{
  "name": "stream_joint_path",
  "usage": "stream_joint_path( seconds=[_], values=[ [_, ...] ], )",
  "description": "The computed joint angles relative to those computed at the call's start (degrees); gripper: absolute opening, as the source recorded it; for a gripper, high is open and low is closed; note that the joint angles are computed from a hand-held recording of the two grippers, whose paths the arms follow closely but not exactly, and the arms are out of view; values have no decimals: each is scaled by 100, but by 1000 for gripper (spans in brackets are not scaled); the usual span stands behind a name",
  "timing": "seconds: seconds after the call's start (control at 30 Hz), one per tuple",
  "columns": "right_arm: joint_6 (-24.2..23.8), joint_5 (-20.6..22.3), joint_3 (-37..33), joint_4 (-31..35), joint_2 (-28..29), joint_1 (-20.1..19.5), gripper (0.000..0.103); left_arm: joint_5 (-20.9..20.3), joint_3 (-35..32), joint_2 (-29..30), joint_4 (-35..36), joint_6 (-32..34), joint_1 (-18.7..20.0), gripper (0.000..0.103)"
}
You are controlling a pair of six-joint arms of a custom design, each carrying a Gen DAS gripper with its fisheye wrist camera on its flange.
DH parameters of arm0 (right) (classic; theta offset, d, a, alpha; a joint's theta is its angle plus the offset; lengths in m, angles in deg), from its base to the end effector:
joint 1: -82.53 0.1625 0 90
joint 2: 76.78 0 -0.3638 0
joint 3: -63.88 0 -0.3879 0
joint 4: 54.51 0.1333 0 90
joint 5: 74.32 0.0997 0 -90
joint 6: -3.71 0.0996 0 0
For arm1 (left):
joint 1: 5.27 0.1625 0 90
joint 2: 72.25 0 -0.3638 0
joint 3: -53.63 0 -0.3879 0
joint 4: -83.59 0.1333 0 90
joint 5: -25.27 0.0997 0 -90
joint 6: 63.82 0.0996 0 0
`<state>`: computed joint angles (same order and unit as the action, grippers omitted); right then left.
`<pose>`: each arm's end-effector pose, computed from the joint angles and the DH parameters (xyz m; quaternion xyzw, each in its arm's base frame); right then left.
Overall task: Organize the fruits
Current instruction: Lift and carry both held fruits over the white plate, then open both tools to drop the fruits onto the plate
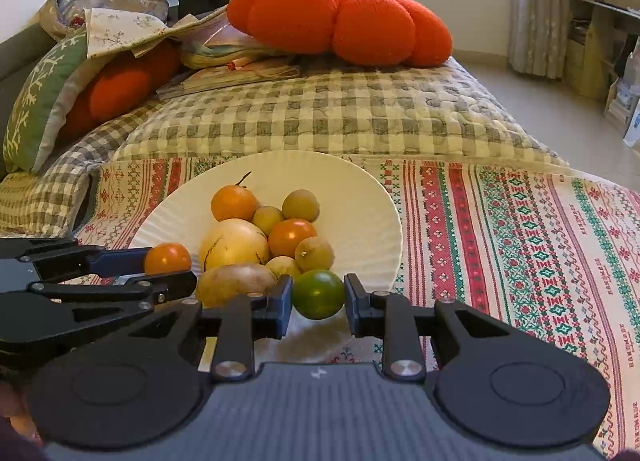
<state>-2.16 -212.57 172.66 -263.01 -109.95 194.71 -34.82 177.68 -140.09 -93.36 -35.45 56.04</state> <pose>0.2506 -0.4584 0.0051 0.0609 -0.8604 0.3843 0.3293 -0.0713 -0.5113 0.1538 0.3848 0.8511 -0.2568 0.2481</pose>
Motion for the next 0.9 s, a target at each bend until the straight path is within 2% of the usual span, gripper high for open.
stream_joint_path(
  seconds=[0.17, 0.4, 0.57, 0.7, 0.8, 0.9],
  values=[
    [48, -20, -40, 61, 5, 2, 25, 5, -27, 6, -53, 69, -24, 31],
    [83, -49, -9, -111, -21, 53, 30, -40, 67, -89, -87, 114, -60, 51],
    [121, -177, 5, -119, -50, 154, 47, 42, 228, -248, -99, -37, -130, 66],
    [206, -247, 80, -107, -116, 226, 56, 98, 374, -452, 8, -157, -191, 68],
    [321, -299, 169, -70, -190, 282, 63, 125, 522, -663, 120, -266, -250, 76],
    [471, -373, 264, -33, -259, 347, 72, 98, 668, -889, 248, -398, -291, 79]
  ],
)
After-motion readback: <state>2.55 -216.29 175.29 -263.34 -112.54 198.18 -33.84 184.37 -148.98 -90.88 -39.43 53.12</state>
